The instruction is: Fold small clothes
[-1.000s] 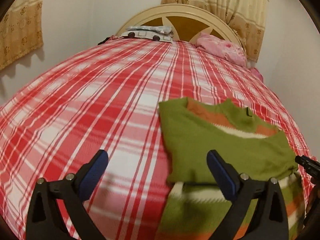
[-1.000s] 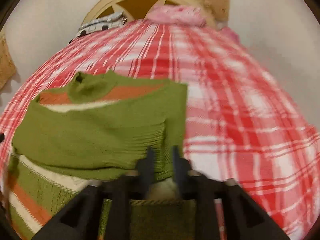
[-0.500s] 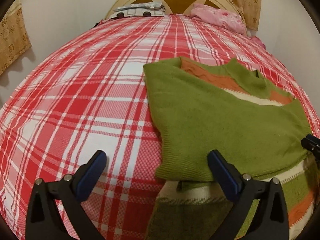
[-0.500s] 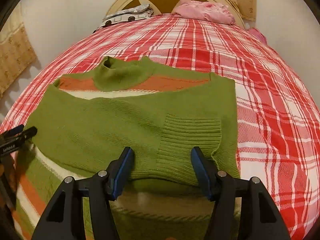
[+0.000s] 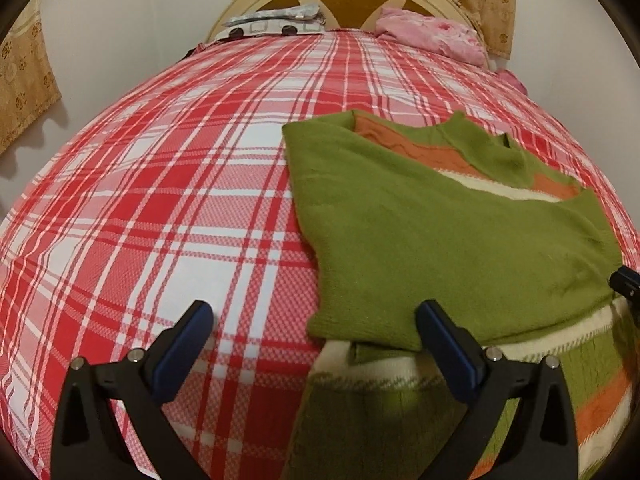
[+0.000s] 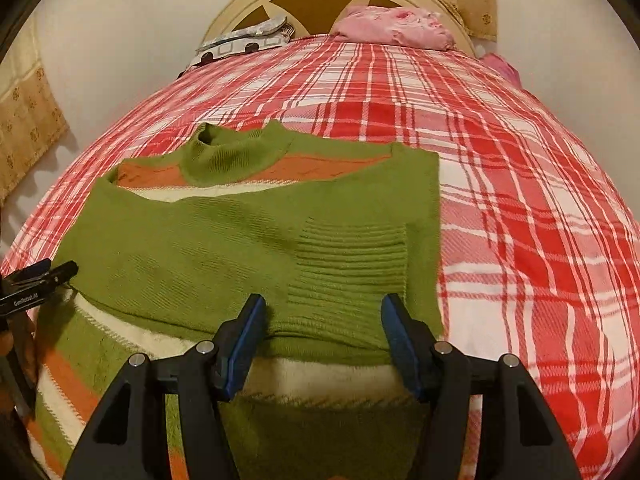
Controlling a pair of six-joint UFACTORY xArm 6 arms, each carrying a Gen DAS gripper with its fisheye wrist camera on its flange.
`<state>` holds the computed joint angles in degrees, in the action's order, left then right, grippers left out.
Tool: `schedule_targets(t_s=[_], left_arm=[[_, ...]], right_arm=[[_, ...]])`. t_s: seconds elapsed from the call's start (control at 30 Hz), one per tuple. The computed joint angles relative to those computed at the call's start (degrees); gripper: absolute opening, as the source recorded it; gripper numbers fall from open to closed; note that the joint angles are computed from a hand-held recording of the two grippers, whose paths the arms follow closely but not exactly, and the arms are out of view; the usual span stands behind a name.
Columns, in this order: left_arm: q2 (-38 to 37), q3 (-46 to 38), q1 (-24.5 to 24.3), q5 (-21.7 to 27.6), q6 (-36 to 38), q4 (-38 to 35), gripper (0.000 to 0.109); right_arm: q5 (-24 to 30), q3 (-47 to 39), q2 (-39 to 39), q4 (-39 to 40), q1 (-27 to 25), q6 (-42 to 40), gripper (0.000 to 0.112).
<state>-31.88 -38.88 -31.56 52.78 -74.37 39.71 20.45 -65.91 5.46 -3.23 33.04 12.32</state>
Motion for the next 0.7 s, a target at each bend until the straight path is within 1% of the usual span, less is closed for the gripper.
schedule_targets(t_s=[0.1, 0.2, 0.27, 0.33, 0.4, 0.47, 0.5, 0.6, 0.7], left_arm=[[-0.01, 0.42, 1.30, -1.55, 0.66, -1.83, 0.103], [0.27, 0.28, 1.68, -1.95, 0.91, -2.39, 0.103], [-0.14, 0.02, 0.76, -0.84, 0.61, -1.82, 0.103], [-1.62, 0.95, -0.15, -1.12, 0.22, -1.13, 0.103], [-1.52, 1.24, -0.37, -1.37, 0.55, -1.10, 0.103], [-1.24, 1.17, 0.14, -1.86, 1.46, -2.01, 0.103], [-1.49, 1.16, 0.03, -1.68, 0.90, -1.70, 0.103], [-2.45, 1.48, -1.22, -0.80, 1.07, -2.11, 0.103], [-4.81, 3.03, -3.37, 0.00, -0.64, -1.28, 0.103]], right_arm=[[0.19, -0.32, 0.43, 1.66, -0.18, -2.04, 0.061], [1.19, -1.46, 1.17, -1.57, -0.05, 0.28, 0.061], [0.16, -0.31, 0.04, -3.55, -0.12, 2.55, 0.061], [-1.62, 1.90, -1.88, -4.63, -0.31, 4.98, 0.061], [-2.81, 3.54, -2.93, -1.87, -0.39, 2.60, 0.061], [-1.77, 3.46, -2.61, -0.63, -0.36, 0.02, 0.061], [-2.18, 3.77, -2.84, -0.41, -0.39, -0.49, 0.061], [-2.27, 4.59, -4.09, -2.05, -0.45, 1.91, 0.061], [-1.92, 6.75, -6.36, -5.67, -0.34, 4.95, 0.061]])
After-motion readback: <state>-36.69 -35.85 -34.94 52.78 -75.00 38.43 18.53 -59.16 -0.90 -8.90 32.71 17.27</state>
